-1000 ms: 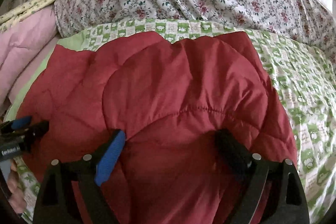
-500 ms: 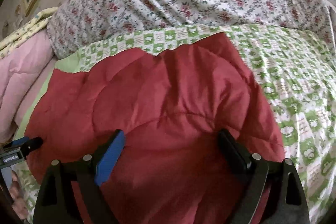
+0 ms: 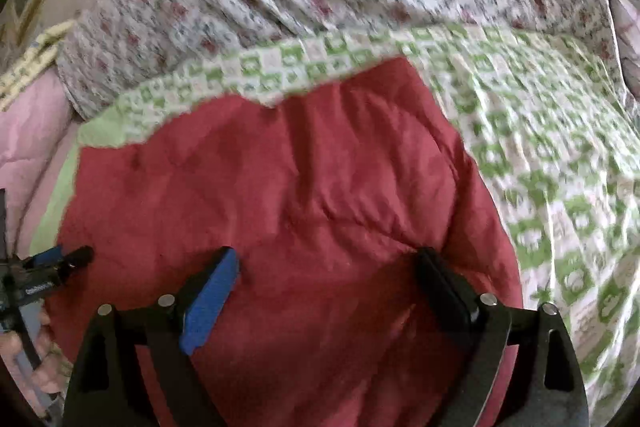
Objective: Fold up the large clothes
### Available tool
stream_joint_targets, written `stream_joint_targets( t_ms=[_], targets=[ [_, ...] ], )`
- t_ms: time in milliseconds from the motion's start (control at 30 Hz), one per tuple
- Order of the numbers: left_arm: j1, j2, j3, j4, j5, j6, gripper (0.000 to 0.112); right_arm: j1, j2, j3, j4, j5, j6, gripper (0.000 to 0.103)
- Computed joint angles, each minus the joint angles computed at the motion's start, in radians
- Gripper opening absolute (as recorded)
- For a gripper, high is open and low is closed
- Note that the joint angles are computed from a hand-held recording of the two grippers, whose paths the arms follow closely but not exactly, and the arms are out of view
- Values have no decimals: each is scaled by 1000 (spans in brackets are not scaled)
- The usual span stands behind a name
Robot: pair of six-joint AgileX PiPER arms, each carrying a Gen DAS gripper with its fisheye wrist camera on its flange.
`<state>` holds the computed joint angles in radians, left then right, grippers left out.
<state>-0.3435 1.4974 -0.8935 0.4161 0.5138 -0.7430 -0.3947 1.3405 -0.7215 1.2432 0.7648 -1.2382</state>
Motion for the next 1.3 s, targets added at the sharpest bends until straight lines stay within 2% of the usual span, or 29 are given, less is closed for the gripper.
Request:
stream_joint_targets(
  t_ms=[133,233,300,367,533,633,833,933,1000,1100,1200,1300],
  targets=[
    [87,69,-77,-106,-15,125,103,134,45,-127,-133,-87,123,91],
    [129,162,-161,-152,3,175,103,224,178,-249,-295,-167,267,91],
    [150,210,-198,-194,-2,215,103,225,276,-317,-301,-150,282,98],
    [163,263,-241,-212,-1,233,103,202,355,-380,-273,-98,288,101],
    [180,326,-316,-237,33,254,103,203,407,-425,-265,-89,311,102],
    [170,270,-273,-207,28,226,102,195,415,-421,-242,-86,288,102],
    [89,-24,-32,-295,-24,297,102,192,432,-442,-252,-78,300,103],
    [28,-87,36,-335,-41,302,102,193,447,-467,-264,-68,321,103],
    [-38,-76,54,-258,-43,212,102,175,419,-440,-235,-57,297,102],
    [-103,-28,62,-57,-49,21,102,119,309,-333,-155,-19,218,102],
    [-92,-12,71,-42,-85,8,103,23,131,-167,-86,67,75,103],
    [-111,-6,71,12,-76,-53,103,-33,-6,-29,-113,112,3,103]
  ],
)
